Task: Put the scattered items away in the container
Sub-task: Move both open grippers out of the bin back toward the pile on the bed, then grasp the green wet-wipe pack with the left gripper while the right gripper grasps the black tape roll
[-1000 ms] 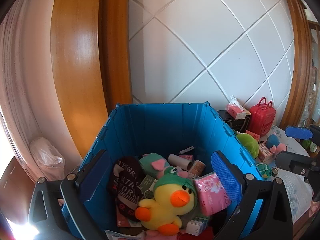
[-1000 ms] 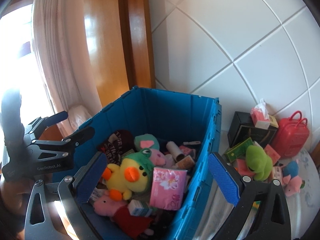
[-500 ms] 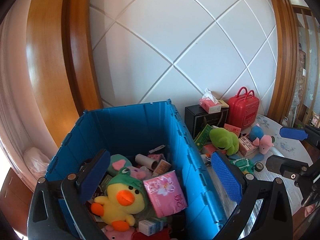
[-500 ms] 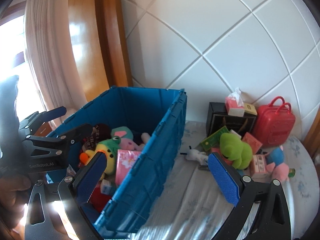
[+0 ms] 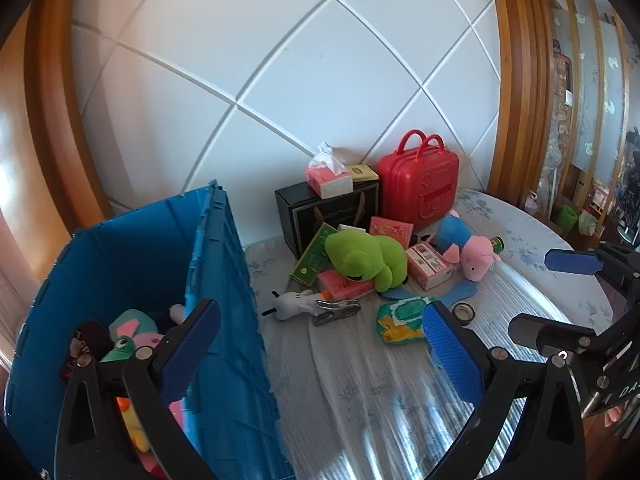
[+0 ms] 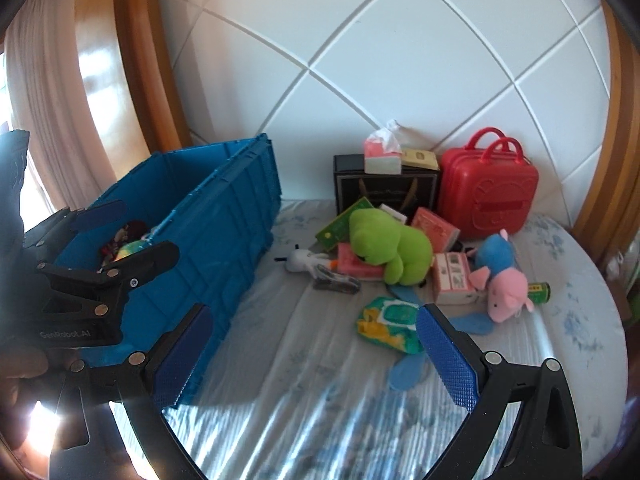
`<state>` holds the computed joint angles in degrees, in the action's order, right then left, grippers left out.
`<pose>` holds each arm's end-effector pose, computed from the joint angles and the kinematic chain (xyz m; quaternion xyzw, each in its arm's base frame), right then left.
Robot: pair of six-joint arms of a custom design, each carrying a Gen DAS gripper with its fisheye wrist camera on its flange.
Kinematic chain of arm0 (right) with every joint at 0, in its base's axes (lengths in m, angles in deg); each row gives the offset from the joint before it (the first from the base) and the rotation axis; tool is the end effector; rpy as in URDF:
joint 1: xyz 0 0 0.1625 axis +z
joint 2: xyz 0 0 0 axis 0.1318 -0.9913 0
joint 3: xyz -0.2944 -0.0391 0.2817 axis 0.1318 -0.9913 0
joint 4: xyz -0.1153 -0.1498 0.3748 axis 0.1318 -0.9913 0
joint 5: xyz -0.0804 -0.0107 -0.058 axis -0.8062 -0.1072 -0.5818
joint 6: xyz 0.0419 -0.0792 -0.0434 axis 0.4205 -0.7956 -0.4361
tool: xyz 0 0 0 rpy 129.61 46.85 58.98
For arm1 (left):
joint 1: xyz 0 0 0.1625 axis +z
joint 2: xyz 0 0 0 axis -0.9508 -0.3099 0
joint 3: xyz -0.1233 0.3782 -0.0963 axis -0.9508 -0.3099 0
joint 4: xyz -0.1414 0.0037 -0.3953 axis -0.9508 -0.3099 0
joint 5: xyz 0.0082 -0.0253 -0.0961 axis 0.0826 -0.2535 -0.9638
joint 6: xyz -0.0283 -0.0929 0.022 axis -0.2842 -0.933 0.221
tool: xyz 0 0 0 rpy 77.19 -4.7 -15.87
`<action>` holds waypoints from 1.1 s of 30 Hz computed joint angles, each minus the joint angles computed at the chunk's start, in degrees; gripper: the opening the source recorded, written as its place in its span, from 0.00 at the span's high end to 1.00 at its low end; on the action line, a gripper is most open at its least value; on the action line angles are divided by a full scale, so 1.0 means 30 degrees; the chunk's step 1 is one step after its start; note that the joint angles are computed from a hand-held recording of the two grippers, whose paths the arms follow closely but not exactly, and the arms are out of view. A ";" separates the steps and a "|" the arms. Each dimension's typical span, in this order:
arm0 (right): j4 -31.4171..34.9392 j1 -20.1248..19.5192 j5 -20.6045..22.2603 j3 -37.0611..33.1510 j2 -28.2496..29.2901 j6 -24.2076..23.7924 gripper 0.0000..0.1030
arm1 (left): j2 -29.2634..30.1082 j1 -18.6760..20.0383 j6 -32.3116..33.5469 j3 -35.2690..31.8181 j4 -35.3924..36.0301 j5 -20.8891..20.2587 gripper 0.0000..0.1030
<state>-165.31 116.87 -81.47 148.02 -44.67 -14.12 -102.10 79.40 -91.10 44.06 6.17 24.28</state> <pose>0.3462 -0.3405 0.3174 0.3828 -0.8735 0.2489 0.1688 -0.3567 -0.2666 0.2912 0.1332 0.7989 -0.4264 0.4027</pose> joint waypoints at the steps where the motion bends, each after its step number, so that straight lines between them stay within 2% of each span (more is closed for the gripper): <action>1: 0.0071 -0.0432 -0.0012 0.0131 -0.0249 -0.0250 0.01 | 0.0351 0.0349 0.0733 0.0192 -0.1159 0.0061 0.00; 8: 0.0188 -0.3781 0.0003 0.0643 -0.1321 -0.2015 0.01 | 0.2774 0.2736 0.6503 0.1483 -0.9350 0.0303 0.00; 16: -0.0439 -0.7041 0.0199 0.0705 -0.0620 -0.3767 0.01 | 0.5461 0.5297 1.1774 0.2629 -1.7039 -0.0071 0.00; 21: -0.1547 -0.8585 0.0364 0.0573 0.0573 -0.4740 0.01 | 0.7191 0.6718 1.5298 0.3169 -2.1409 -0.0457 0.01; 27: -0.3056 -0.9875 0.0216 0.0071 0.2671 -0.5719 0.01 | 0.9030 0.8435 1.9799 0.3765 -2.5503 -0.0502 0.01; 33: -0.4432 -1.0927 -0.0250 -0.0483 0.4829 -0.6254 0.01 | 1.0865 0.9839 2.3367 0.3906 -2.9129 -0.0248 0.01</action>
<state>-178.61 84.09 -82.22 146.58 -30.19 -32.88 -69.50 108.92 -21.00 55.78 -81.22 23.54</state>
